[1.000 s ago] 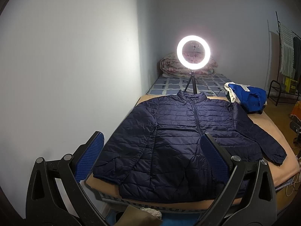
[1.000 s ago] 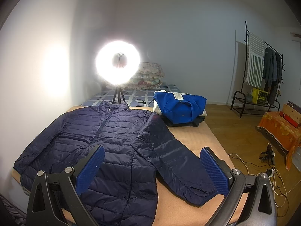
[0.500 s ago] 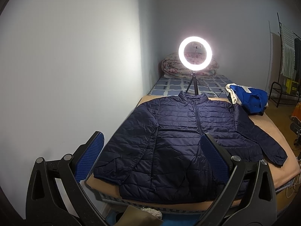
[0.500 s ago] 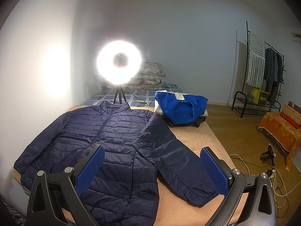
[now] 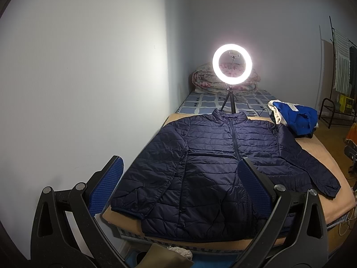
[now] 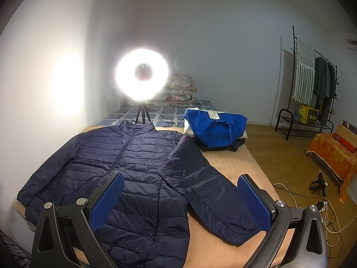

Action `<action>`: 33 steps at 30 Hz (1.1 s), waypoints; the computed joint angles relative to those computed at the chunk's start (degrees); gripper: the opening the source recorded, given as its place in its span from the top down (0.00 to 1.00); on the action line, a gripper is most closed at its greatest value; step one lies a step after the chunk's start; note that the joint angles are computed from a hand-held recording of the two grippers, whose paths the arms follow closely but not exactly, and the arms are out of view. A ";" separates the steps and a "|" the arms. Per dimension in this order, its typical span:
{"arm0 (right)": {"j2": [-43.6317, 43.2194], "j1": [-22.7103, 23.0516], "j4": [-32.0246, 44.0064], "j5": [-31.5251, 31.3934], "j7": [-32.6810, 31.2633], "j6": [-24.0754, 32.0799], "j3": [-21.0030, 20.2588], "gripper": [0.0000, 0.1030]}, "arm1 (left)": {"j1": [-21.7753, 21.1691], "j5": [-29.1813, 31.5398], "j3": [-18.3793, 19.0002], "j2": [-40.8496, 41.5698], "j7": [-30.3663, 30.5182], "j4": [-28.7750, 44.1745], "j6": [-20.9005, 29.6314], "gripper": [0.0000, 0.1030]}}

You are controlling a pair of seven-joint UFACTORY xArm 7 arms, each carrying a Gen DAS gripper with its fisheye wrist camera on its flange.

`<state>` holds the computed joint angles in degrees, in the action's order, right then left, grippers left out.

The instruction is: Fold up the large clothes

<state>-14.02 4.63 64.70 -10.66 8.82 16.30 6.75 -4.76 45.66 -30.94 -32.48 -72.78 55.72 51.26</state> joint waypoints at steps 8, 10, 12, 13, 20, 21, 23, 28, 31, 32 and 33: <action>0.01 0.11 0.26 -0.09 0.22 0.32 0.12 0.00 | -0.07 0.08 0.17 -0.10 -0.03 -0.07 -0.03 0.00; 0.07 0.11 0.32 -0.11 0.25 0.35 0.10 0.00 | -0.02 0.07 0.34 0.04 0.20 0.11 -0.03 0.00; 0.05 0.16 0.27 -0.04 0.25 0.34 0.05 0.00 | -0.09 0.06 0.37 -0.11 0.17 -0.07 -0.12 0.00; 0.07 0.27 0.33 0.13 0.16 0.41 0.00 0.00 | -0.08 0.06 0.40 -0.09 0.25 -0.06 -0.12 0.00; 0.47 0.56 1.00 0.01 0.34 0.83 0.26 0.00 | 0.17 0.11 0.71 0.02 0.25 -0.22 -0.35 0.00; 0.54 0.64 1.11 0.04 0.32 0.87 0.27 0.00 | 0.20 0.16 0.66 0.01 0.18 -0.23 -0.33 0.00; 0.66 0.89 1.16 0.32 0.07 0.83 0.13 0.00 | 0.17 0.16 0.69 0.00 0.19 -0.28 -0.38 0.00; 1.21 1.55 1.58 0.93 -0.60 0.75 0.06 0.00 | 0.37 0.42 0.90 -0.16 -0.23 -0.96 -0.72 0.00; 1.36 2.17 1.66 1.71 -1.57 0.68 -0.15 0.00 | 0.34 0.50 1.12 -0.96 -0.83 -2.39 -1.15 0.00; 1.48 2.26 1.73 1.78 -1.65 0.70 -0.08 0.00 | 0.39 0.48 1.19 -1.12 -0.86 -2.65 -1.20 0.00; 1.63 2.36 1.82 1.85 -1.68 0.71 0.01 0.00 | 0.45 0.45 1.26 -1.26 -0.85 -2.91 -1.23 0.00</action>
<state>-12.39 6.99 66.51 -8.81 7.13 17.01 6.76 -4.31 46.12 -29.68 -33.74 -73.63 52.80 50.03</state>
